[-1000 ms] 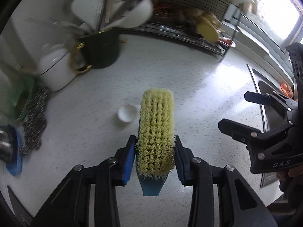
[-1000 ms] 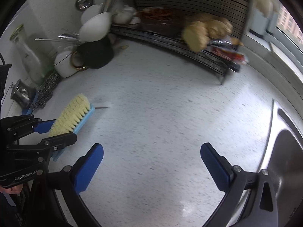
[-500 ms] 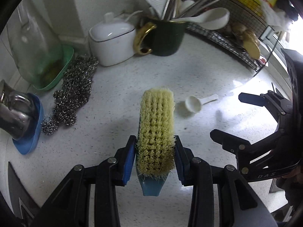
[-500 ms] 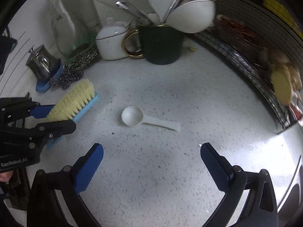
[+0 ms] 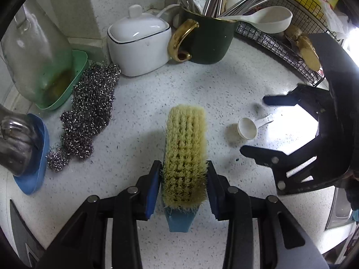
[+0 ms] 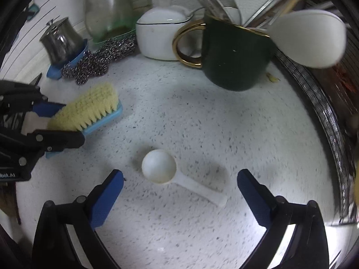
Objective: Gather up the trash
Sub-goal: 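Lift the scrub brush with the left tool while the right tool grasps the white scoop, then carry the brush and the scoop with both tools down toward the red bucket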
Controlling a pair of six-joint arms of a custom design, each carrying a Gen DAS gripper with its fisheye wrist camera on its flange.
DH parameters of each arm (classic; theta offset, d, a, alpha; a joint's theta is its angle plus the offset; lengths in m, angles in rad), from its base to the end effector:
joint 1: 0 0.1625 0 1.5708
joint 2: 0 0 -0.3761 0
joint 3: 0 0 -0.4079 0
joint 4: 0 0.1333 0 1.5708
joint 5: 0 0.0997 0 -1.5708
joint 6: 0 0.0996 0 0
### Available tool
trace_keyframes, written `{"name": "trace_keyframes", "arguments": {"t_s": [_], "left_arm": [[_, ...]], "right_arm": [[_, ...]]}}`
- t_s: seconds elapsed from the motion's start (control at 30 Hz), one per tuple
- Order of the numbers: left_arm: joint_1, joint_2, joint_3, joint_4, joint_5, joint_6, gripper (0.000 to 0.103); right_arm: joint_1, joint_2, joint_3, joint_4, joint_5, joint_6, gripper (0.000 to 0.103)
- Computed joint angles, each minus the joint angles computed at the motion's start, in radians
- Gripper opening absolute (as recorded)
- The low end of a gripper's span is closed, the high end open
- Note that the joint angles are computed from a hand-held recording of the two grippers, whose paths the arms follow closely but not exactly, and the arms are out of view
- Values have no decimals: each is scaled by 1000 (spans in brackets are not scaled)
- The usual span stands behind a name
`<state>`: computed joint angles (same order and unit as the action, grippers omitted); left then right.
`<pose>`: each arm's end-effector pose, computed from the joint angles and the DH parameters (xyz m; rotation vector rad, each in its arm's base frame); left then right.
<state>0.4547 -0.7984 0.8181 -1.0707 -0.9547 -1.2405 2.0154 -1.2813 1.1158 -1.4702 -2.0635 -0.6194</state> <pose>-0.5598 -0.4861 0.3038 0.0535 2.4069 -0.4612 0.3423 -0.5180 0.5090 1.3232 -2.2905 0.0275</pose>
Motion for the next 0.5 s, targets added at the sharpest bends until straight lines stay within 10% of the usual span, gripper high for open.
{"name": "trace_keyframes", "arguments": {"t_s": [0.2,0.27,0.5], "left_arm": [[-3,17,-15,3,-2,-18,36],[-3,17,-13,4,-5,-25,36],[-19,27,-32,14,-9,-47,36]], "right_arm": [[-2,-2,2,23,22,-98,62],[-1,-6,-1,28,38,-112,31],[5,-33,13,73,82,-103,29]]}}
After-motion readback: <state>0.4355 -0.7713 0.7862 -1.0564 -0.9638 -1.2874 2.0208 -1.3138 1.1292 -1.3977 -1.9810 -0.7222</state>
